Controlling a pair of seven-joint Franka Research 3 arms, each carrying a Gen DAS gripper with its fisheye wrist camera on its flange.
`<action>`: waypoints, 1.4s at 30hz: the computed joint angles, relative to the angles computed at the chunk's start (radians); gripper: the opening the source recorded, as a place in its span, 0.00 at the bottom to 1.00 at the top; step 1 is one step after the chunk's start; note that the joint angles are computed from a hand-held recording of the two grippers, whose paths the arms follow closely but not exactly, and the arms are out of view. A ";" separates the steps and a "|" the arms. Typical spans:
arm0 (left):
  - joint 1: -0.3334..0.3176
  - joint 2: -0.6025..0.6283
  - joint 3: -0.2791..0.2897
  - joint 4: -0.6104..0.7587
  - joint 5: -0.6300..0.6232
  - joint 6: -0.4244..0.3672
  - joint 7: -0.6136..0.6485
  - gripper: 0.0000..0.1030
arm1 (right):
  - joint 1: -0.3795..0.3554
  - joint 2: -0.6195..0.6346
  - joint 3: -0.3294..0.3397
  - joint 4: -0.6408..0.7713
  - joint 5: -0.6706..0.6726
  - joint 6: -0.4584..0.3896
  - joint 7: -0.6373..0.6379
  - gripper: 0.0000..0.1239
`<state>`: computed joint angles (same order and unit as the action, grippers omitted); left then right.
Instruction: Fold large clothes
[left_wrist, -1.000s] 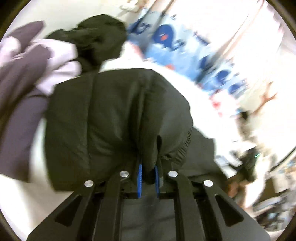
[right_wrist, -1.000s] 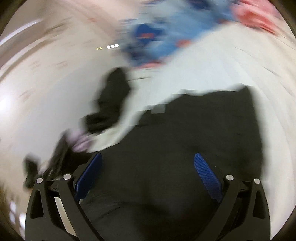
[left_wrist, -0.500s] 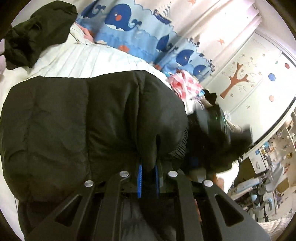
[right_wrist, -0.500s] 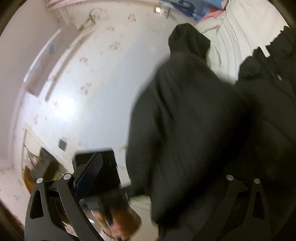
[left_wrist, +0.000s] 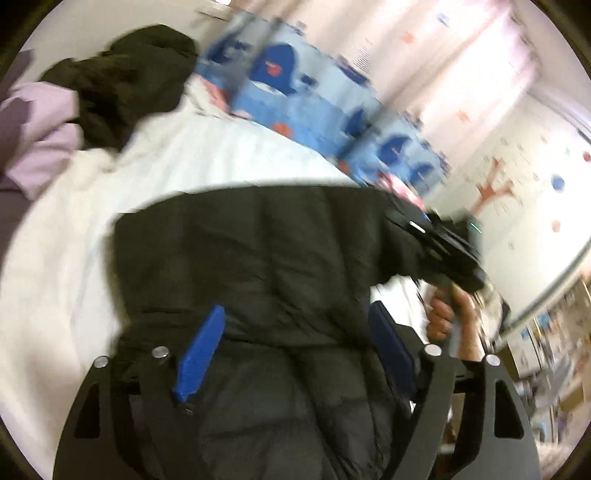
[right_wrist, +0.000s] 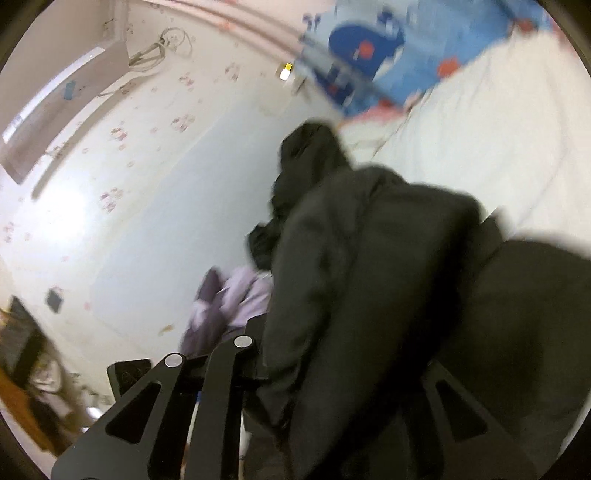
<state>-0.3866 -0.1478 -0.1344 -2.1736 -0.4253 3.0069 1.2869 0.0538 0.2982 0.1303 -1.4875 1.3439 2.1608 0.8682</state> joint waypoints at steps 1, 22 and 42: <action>0.022 0.002 -0.007 -0.006 0.021 0.015 -0.045 0.77 | -0.004 -0.007 -0.009 -0.001 -0.017 0.006 0.005 0.12; 0.122 0.459 -0.045 0.422 0.547 -0.319 -0.459 0.78 | -0.062 0.017 -0.041 -0.240 -0.236 0.133 0.042 0.10; 0.139 0.448 -0.058 0.471 0.718 -0.359 -0.503 0.88 | 0.010 -0.171 -0.061 -0.346 -0.223 0.392 -0.070 0.58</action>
